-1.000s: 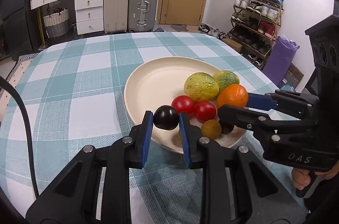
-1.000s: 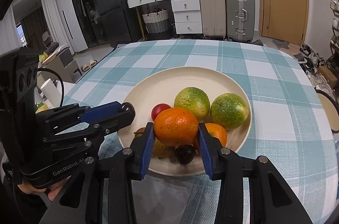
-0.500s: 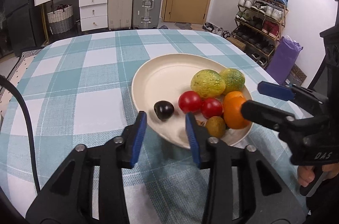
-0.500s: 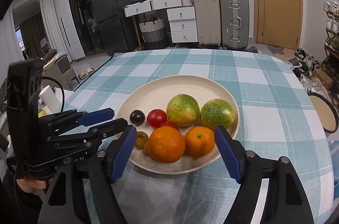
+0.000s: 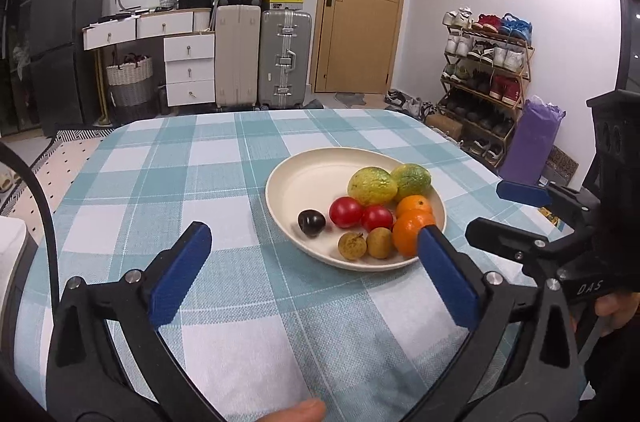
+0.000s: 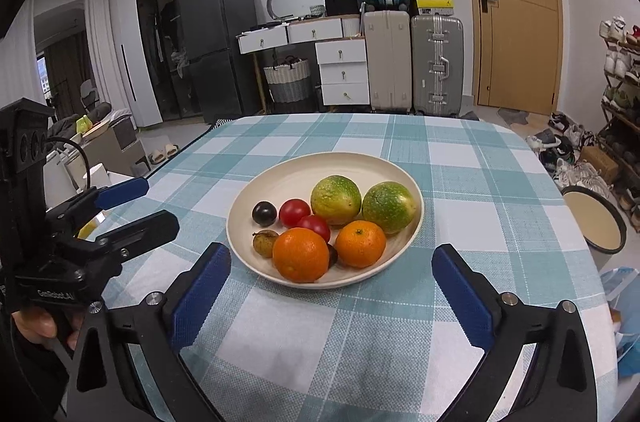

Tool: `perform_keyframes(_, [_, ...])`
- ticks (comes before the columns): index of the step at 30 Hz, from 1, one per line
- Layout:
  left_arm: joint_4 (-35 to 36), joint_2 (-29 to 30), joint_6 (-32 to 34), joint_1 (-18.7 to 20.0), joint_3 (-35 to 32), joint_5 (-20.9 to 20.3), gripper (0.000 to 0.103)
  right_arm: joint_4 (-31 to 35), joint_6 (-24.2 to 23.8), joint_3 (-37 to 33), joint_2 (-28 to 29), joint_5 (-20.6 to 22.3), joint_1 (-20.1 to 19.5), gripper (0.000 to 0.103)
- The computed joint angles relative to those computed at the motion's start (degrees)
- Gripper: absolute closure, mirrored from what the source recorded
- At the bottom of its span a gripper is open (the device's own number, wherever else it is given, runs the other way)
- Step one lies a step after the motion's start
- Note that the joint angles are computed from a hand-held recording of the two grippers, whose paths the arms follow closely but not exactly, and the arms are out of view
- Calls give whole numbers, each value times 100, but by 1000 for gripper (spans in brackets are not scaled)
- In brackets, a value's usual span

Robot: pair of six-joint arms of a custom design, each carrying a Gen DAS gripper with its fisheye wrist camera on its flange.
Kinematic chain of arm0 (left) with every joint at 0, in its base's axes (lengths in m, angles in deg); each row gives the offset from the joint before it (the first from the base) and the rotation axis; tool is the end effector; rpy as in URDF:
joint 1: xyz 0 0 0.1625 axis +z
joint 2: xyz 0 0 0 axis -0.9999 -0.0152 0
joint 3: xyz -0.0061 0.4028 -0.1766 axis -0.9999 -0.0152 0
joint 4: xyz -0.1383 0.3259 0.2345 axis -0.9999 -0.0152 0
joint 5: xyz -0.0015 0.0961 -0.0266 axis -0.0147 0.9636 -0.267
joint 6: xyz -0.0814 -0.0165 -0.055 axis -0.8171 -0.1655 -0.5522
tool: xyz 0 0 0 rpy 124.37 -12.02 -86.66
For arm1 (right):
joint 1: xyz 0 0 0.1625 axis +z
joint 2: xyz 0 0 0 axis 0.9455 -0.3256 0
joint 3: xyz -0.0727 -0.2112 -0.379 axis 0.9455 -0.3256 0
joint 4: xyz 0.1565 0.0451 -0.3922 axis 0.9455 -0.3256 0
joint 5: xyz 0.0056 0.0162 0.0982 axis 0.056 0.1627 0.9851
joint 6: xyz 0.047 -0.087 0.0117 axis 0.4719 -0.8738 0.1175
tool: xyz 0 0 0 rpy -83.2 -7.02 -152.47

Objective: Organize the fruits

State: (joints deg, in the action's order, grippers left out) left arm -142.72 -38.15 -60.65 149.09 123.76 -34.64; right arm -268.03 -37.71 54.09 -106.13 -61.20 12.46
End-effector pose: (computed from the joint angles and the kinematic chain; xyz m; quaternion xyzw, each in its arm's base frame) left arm -0.2657 -0.7952 -0.0401 0.3703 0.8445 -0.3564 0.1504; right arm 0.0298 -0.6951 0.2053 0.1696 -0.8448 0.4195 0.2857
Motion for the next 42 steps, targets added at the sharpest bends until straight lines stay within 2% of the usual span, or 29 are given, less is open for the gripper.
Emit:
perform_keyframes(6, [-598, -156, 25, -60, 512, 55, 0, -341, -156, 188, -47, 94, -66, 0])
perform_keyframes(15, [-1119, -99, 164, -113, 635, 42, 0, -672, -258, 369, -132, 535, -211, 0])
perform_keyframes(24, [-1124, -90, 107, -115, 636, 5, 0, -849, -300, 467, -145, 817, -263, 0])
perform_keyframes(32, [-1256, -85, 178, -122, 667, 1, 0, -1051, -421, 486, -85, 671, -201, 0])
perform_keyframes(42, [-1237, -91, 178, -122, 676, -5, 0, -1292, -395, 614, -130, 860, -248, 0])
